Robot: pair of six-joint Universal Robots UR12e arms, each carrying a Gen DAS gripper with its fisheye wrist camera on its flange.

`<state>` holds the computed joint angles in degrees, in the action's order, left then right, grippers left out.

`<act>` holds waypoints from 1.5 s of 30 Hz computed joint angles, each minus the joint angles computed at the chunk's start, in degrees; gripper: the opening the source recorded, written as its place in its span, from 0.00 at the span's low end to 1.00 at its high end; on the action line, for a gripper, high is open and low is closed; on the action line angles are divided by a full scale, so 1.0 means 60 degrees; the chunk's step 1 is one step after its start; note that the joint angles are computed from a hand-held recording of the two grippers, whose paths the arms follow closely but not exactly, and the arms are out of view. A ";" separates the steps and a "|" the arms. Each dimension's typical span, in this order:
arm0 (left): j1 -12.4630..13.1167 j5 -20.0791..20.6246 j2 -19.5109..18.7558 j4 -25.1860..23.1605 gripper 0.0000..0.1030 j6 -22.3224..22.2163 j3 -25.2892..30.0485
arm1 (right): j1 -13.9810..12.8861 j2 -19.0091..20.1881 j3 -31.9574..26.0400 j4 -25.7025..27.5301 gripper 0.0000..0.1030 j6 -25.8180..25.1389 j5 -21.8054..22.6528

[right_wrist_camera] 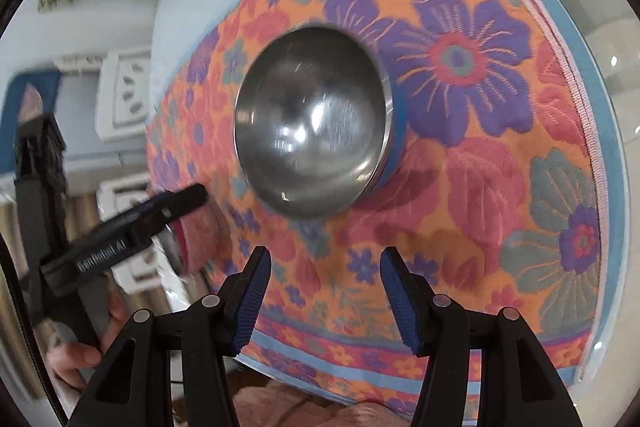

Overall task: Organize plates and bowls
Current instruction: 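Move both grippers to the blue-sided steel bowl and grip its rim, then lift the blue-sided bowl with both grippers and carry it over the red-sided bowl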

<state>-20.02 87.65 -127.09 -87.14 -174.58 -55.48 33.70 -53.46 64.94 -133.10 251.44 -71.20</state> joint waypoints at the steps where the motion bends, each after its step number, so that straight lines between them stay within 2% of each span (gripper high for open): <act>1: -0.0066 0.0061 -0.0103 -0.0057 0.72 0.0082 0.0140 | -0.0026 -0.0026 0.0086 -0.0139 0.53 0.0103 -0.0054; 7: -0.0278 -0.0089 -0.0699 -0.0504 0.72 0.0202 0.0837 | -0.0154 0.0012 0.0354 -0.0798 0.53 0.0469 -0.0325; 17: -0.0383 -0.0347 -0.1076 -0.0482 0.65 0.0195 0.0942 | -0.0299 0.0320 0.0152 -0.0323 0.51 0.0541 -0.0455; 19: -0.0339 -0.0672 -0.1097 -0.0524 0.59 0.0073 0.0885 | -0.0315 0.0351 0.0124 -0.0219 0.49 0.0554 -0.0473; 23: -0.0326 -0.0843 -0.1007 -0.0164 0.44 -0.0090 0.0588 | -0.0301 0.0411 0.0071 -0.0320 0.41 0.0513 -0.0608; 26: -0.0185 -0.1261 -0.0876 -0.0099 0.38 -0.0183 0.0303 | -0.0293 0.0514 -0.0110 -0.0228 0.37 0.0237 -0.0568; 41: 0.0096 -0.1604 -0.0282 0.0663 0.37 -0.0146 -0.0706 | -0.0175 0.0794 -0.0759 0.0161 0.32 -0.0083 -0.0604; 45: 0.0212 -0.1703 -0.0187 0.0638 0.37 -0.0157 -0.0666 | -0.0119 0.0903 -0.1020 0.0310 0.32 -0.0146 -0.0626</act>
